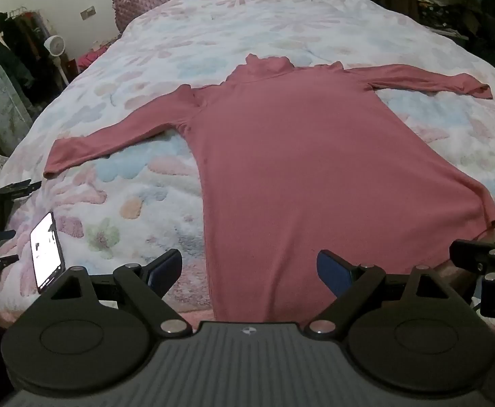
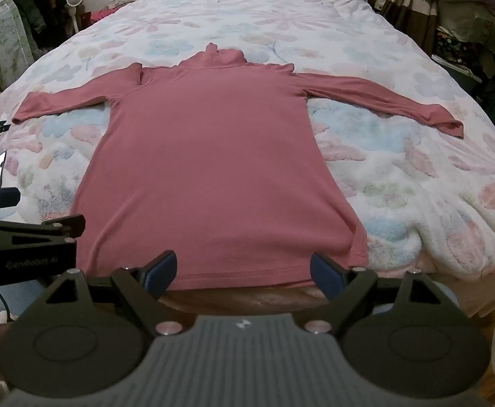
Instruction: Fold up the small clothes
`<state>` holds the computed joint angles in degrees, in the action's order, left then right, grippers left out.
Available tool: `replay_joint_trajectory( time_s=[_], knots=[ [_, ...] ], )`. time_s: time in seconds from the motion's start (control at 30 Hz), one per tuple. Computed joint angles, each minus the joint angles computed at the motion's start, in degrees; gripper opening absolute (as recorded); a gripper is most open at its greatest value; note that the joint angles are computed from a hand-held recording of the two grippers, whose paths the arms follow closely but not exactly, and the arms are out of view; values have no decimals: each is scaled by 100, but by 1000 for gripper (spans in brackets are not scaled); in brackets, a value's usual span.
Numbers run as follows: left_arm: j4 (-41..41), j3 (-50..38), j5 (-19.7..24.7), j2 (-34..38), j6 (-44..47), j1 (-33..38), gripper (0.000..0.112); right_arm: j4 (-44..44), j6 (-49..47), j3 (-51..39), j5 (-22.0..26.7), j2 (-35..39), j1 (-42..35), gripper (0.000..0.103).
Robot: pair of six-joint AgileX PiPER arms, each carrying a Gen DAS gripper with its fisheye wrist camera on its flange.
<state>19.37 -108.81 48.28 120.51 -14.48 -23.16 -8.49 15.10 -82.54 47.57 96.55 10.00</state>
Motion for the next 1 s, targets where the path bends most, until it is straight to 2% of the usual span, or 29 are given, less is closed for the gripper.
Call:
replay_joint_trajectory(
  time_s=[1.0],
  knots=[
    [-102, -25, 21, 3, 57, 18, 103, 43, -24, -64, 49, 32, -3, 82]
  ],
)
